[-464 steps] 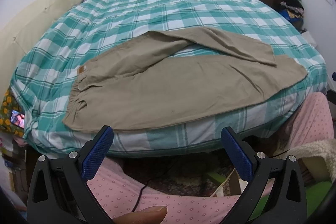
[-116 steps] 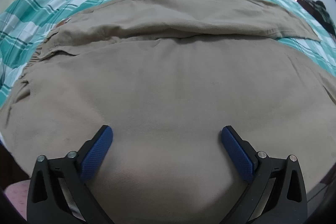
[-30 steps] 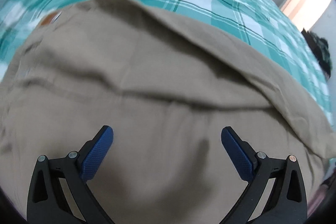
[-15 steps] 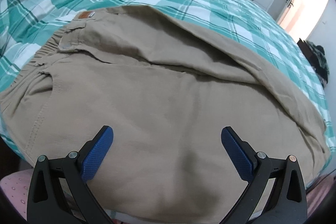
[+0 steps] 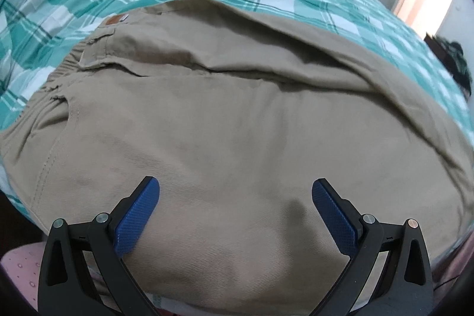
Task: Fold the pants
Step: 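Lay the hem over the other leg and release the right gripper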
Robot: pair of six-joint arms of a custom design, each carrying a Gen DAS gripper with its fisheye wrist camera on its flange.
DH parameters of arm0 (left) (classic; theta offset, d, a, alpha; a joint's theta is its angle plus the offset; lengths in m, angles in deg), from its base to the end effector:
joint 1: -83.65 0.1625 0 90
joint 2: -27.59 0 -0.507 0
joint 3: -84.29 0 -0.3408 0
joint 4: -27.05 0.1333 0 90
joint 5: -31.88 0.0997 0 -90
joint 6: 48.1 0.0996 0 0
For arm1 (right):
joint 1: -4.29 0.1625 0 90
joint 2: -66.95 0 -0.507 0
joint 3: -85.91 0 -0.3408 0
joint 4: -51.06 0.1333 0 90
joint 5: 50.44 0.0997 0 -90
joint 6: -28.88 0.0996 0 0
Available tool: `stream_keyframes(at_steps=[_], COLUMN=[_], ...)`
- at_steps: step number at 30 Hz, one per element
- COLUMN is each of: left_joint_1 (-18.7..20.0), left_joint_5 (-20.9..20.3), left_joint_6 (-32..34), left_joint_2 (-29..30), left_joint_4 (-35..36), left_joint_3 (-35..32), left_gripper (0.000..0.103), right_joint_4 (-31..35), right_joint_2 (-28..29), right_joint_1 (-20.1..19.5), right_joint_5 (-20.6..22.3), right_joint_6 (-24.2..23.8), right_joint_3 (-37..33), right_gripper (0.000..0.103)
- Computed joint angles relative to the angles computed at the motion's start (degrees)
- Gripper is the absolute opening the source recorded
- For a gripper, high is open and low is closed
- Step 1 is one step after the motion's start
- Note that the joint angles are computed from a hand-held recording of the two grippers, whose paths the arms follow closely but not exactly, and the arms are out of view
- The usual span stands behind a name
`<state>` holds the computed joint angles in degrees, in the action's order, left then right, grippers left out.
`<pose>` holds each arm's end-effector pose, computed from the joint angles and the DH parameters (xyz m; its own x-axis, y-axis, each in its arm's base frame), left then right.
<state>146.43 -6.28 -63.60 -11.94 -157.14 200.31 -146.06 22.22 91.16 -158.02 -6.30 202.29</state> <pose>-0.0791 -0.6164 0.1255 -0.7513 -0.1589 -0.6406 0.2439 0.8351 -0.4932 0.0701 -0.6085 0.1764 -0.7958 -0.2829 0.5354 -0.5066 0.7955 -0.3326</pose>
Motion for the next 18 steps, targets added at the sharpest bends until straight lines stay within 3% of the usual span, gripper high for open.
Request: stream_keyframes(at_steps=[4, 6, 9, 18], left_joint_1=[-0.6, -0.7, -0.7, -0.6], left_joint_5=[2.3, 3.2, 3.7, 3.1], left_joint_6=[1.4, 1.5, 1.0, 1.3], left_joint_2=[0.9, 1.1, 1.3, 1.1], left_joint_4=[1.5, 2.3, 2.8, 3.2], left_joint_3=[0.0, -0.2, -0.4, -0.4], left_gripper=[0.103, 0.103, 0.103, 0.103], right_joint_4=[1.5, -2.2, -3.8, -3.4], right_joint_2=[2.2, 2.0, 0.9, -2.4], right_joint_1=[-1.9, -3.2, -3.4, -6.4], right_joint_5=[-1.4, 0.5, -0.1, 1.6], right_joint_6=[4.7, 4.4, 4.4, 10.4], right_joint_3=[0.8, 2.9, 3.6, 3.3], right_gripper=[0.082, 0.082, 0.082, 0.080])
